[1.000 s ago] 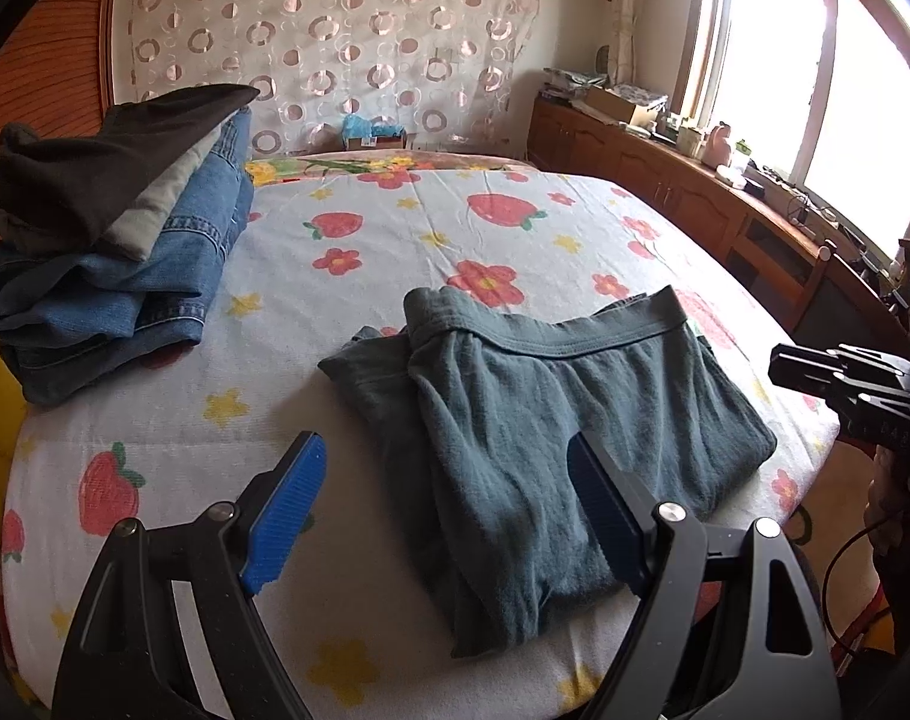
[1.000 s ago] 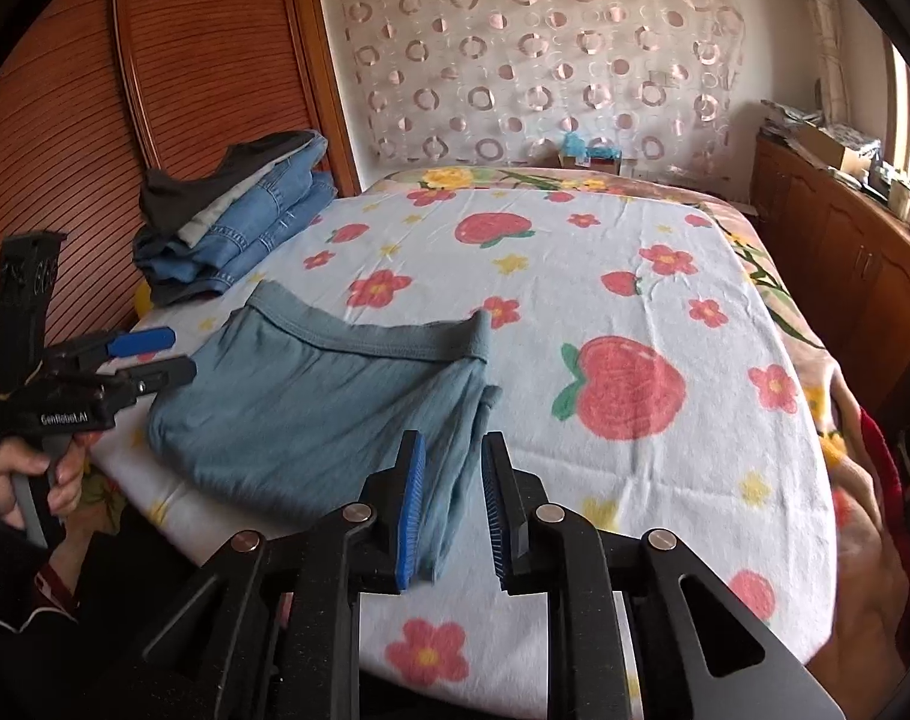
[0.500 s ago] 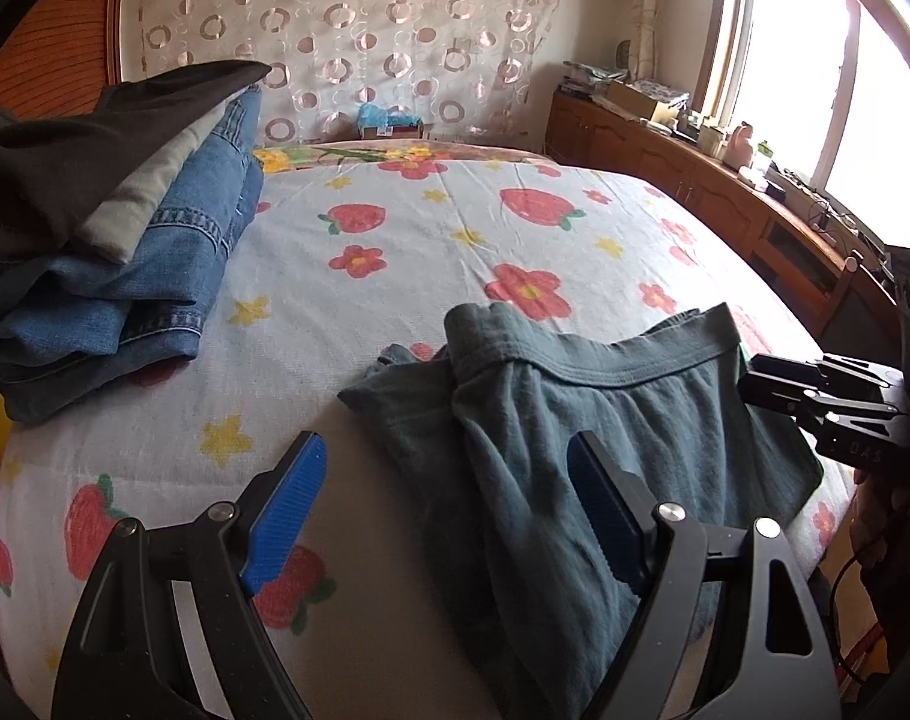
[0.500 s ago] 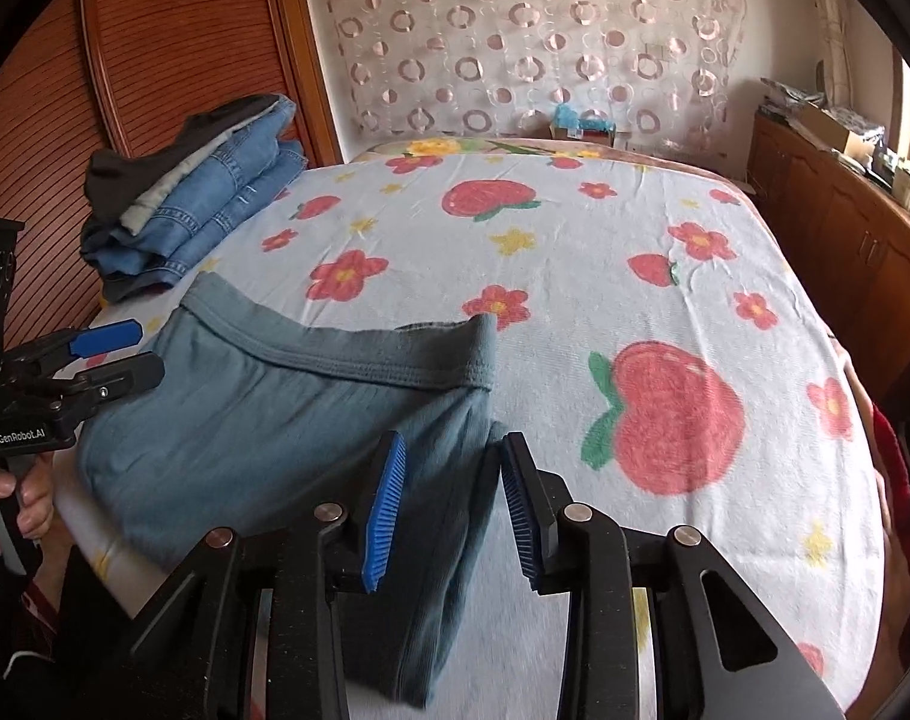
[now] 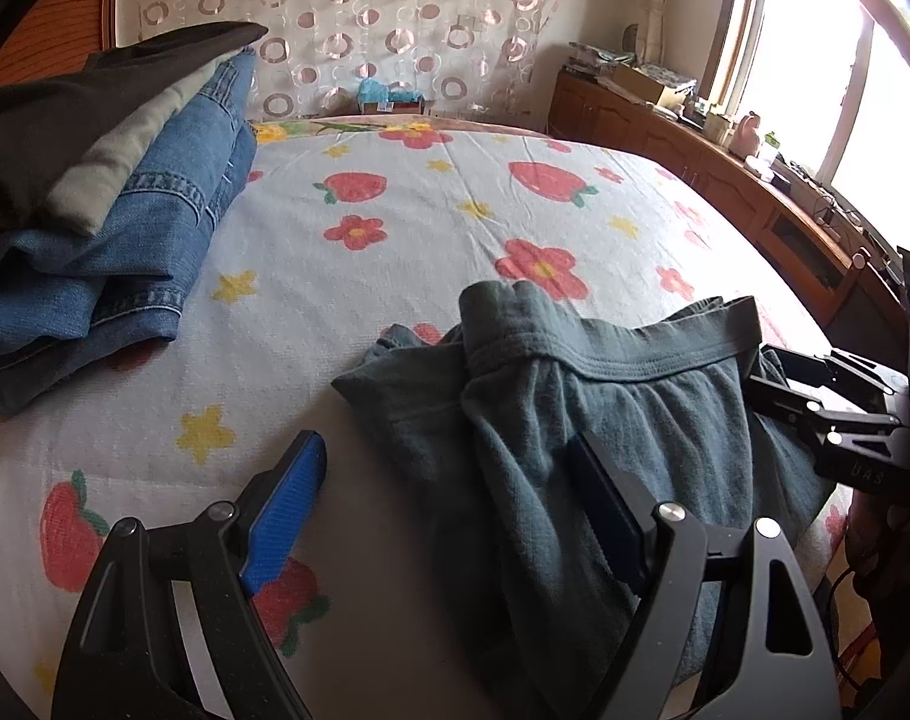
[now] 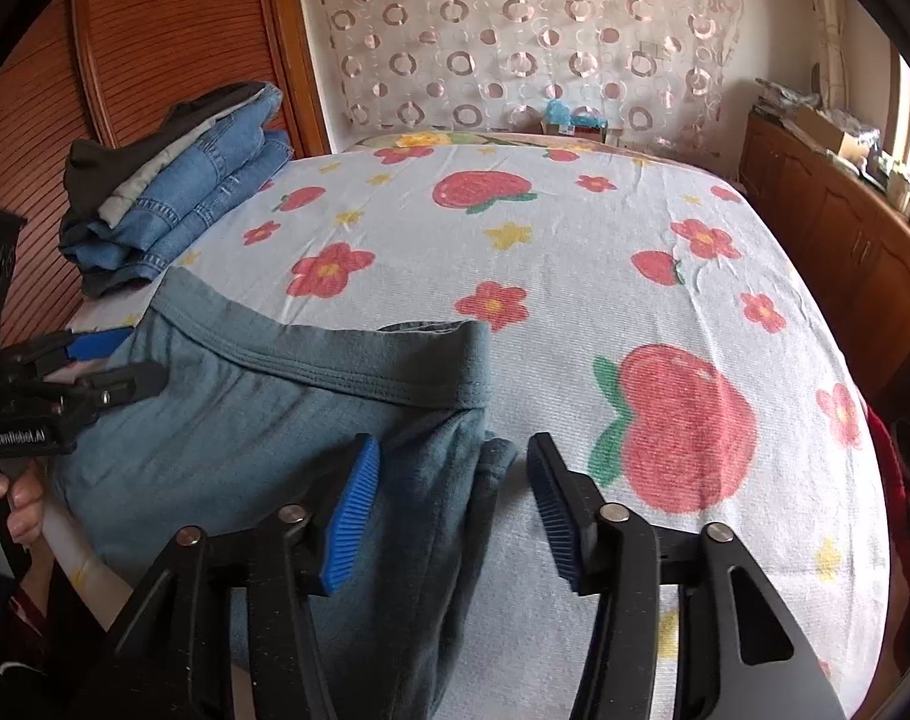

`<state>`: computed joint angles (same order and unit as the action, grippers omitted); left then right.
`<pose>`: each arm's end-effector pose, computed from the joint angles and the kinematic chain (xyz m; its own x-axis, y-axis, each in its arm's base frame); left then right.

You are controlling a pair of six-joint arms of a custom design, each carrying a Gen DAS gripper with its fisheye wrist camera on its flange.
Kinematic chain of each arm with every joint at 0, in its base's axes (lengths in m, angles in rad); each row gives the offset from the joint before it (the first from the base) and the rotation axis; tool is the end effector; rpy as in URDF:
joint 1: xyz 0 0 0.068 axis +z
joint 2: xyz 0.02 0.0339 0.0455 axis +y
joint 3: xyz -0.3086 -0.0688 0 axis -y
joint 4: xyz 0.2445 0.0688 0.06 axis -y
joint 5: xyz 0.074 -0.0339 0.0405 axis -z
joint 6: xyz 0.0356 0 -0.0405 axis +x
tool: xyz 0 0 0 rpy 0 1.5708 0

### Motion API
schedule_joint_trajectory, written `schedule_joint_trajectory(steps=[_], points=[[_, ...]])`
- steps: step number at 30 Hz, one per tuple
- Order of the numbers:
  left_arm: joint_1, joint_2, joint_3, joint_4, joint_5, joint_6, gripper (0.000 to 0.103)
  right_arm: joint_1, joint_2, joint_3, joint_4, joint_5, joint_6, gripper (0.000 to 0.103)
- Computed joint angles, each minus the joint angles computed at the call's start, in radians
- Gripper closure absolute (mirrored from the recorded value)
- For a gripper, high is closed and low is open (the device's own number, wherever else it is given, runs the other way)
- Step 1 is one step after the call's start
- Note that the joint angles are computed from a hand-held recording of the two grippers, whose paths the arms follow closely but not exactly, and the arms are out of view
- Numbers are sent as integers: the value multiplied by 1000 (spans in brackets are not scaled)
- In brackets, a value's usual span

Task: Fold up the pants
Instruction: 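Close the left gripper on the folded blue-grey garment while the right gripper grasps it too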

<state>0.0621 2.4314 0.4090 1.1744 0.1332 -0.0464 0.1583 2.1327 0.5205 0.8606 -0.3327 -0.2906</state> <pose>0.2733 0.0123 -0.0134 -0.7489 -0.0926 -0.6561 -0.0086 0.9915 -0.1302 0.3072 0.0608 0.0544 -0.5358 -0.3598 -0.7639 -0.5617 0.8273 0.0043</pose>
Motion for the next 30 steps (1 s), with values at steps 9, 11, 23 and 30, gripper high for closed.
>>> schedule_joint_trajectory(steps=[9,11,23,30], points=[[1,-4,1,-7,-1,3,20,19,7,-8,24,58,32,37],[-1,-5,0,-6,-6,2,20,23,1,-2,7,78,45,30],[15,-36,20,-72,97,-12,57,7,-34,-19,-34,70,5,27],[7,-22,14,-39,106,-14,69,-12,-49,-14,-78,28,-18,39]])
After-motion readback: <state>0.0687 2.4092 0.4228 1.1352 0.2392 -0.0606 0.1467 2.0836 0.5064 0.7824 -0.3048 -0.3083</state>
